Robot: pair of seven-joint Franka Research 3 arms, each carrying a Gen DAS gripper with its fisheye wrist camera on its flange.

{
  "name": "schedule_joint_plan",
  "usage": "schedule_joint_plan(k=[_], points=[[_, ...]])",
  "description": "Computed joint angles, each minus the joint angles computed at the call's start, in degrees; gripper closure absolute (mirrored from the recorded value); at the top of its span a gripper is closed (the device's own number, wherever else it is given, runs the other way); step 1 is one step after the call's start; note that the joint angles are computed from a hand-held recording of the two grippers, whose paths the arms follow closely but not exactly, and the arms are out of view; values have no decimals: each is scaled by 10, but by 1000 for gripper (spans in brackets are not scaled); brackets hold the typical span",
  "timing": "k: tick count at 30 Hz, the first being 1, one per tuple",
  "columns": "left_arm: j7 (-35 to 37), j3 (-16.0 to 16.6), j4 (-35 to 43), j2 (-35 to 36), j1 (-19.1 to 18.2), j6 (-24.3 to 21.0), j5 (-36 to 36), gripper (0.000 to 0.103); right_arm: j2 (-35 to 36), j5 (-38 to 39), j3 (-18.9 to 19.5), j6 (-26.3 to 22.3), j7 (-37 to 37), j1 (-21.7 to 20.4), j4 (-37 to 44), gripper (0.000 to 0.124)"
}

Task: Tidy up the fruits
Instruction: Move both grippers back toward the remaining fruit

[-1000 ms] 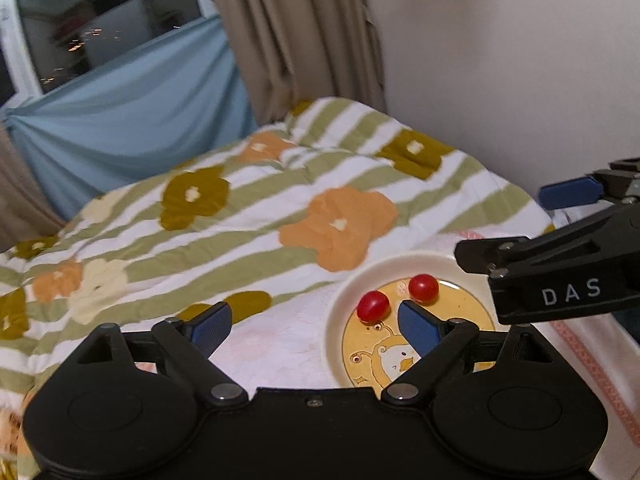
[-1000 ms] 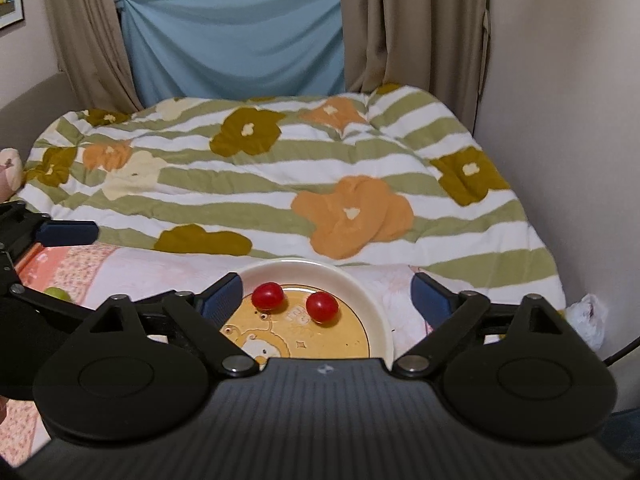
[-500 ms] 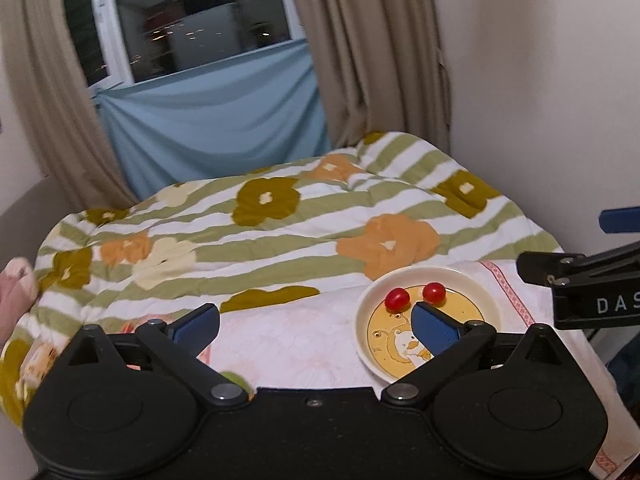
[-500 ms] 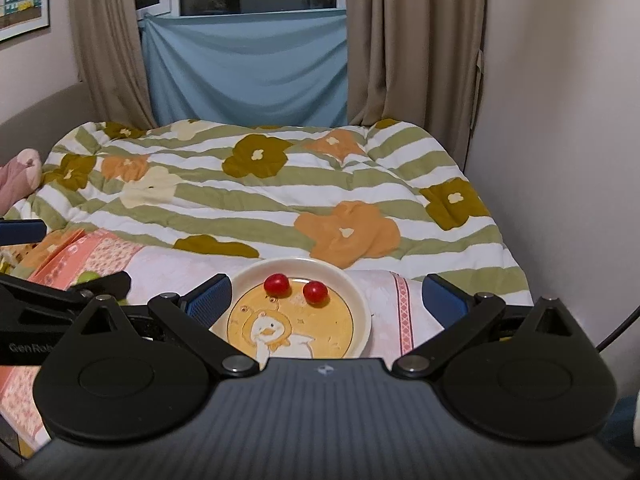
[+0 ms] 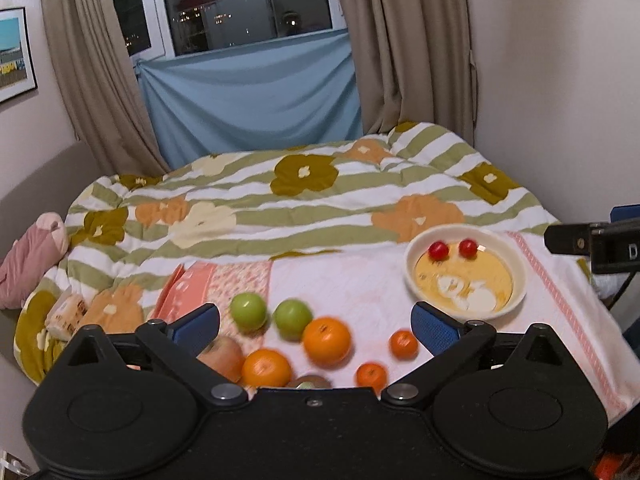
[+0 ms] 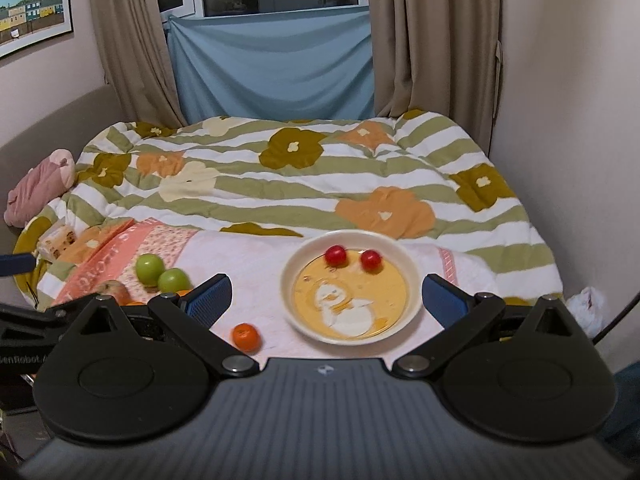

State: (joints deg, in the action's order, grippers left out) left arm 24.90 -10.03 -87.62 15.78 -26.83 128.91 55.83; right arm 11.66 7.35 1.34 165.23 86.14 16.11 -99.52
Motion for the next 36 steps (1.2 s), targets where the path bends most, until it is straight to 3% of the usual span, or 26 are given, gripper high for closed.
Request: schedule_joint_plan(k=[7,17,27,36], points=[[15,-4,-125,-75,52,79,-9,0,-1,-109,-29,31,153,67,-33,21],[63,-2,-216,-93,112,206,-6,0,44,-235,-73,71,299,144,-36,21],[91,10,-222,-42,116,275,-37,8,107,-198,-82,114,227,152,-21,21],[93,29,-190,14,96,289,-55,18,162,-101,6,138,94,77,8,23]])
